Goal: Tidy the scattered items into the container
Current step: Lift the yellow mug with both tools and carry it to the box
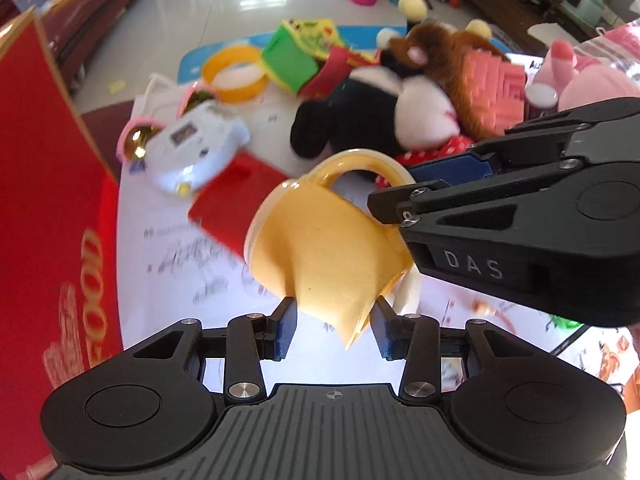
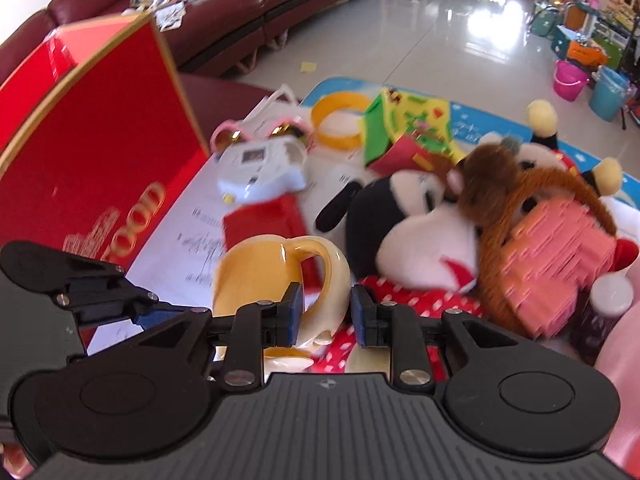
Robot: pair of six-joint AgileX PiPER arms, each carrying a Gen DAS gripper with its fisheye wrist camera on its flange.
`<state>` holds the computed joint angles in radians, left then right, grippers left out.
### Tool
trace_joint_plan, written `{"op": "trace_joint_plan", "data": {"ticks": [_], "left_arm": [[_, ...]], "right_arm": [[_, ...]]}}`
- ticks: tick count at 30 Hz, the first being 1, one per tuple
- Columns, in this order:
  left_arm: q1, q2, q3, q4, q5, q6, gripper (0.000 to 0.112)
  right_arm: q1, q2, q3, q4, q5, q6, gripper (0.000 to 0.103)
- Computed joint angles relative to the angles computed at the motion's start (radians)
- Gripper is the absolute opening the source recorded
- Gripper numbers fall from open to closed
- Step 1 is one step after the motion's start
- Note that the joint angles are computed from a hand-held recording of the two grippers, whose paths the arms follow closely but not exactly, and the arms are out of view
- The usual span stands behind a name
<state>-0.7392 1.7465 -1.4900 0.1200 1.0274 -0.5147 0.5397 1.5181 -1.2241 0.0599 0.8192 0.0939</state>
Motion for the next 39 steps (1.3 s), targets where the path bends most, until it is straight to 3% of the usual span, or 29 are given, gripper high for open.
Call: {"op": "trace_joint_plan", "data": {"ticks": [4,7,12,18,21,25,29,31,32,35,39], "left_arm": [[-0.056,-0.109,0.165,0.009,-0.037,-0.125,0.054],[-0.123,-0.164,0.26,0.048,-0.043,-0.191,0.054],[-0.167,-0.232,0.399,0.026,-0.117,-0.245,0.056],[-0.198,-0.248,0.451,0.08,-0.144,-0.297,0.058],[-0.217,-0.256,0.442,0.115,-0.133,-0.326,0.059],[-0.248,-0.269,0.43,0.181,-0.118,-0.36,0.069],[-0.271,-0.243,0.418,0.238,-0.115,-0.397,0.068],[-0.275,-0.219,0.415,0.262,-0.102,-0.43,0.031],[-0.257,-0.214,0.418,0.232,-0.105,-0.417,0.019],[-0.21,-0.236,0.457,0.171,-0.146,-0.392,0.018],[-0.207,-0.237,0.453,0.17,-0.142,-0.379,0.018]], "right_arm": [[0.062,-0.063,0.069,0.022,0.019,0.007,0.029],[0.098,-0.118,0.159,0.036,0.019,0.046,0.031],[0.092,-0.222,0.317,0.09,0.006,0.083,0.032],[0.064,-0.307,0.436,0.08,-0.004,0.135,0.033],[0.057,-0.343,0.454,0.071,-0.002,0.152,0.033],[0.039,-0.369,0.46,0.07,-0.026,0.155,0.033],[0.032,-0.351,0.458,0.08,-0.065,0.138,0.033],[0.041,-0.335,0.456,0.082,-0.085,0.14,0.033],[0.044,-0.333,0.455,0.083,-0.088,0.138,0.033],[0.051,-0.333,0.461,0.093,-0.094,0.127,0.033],[0.05,-0.319,0.461,0.109,-0.107,0.111,0.033]]}}
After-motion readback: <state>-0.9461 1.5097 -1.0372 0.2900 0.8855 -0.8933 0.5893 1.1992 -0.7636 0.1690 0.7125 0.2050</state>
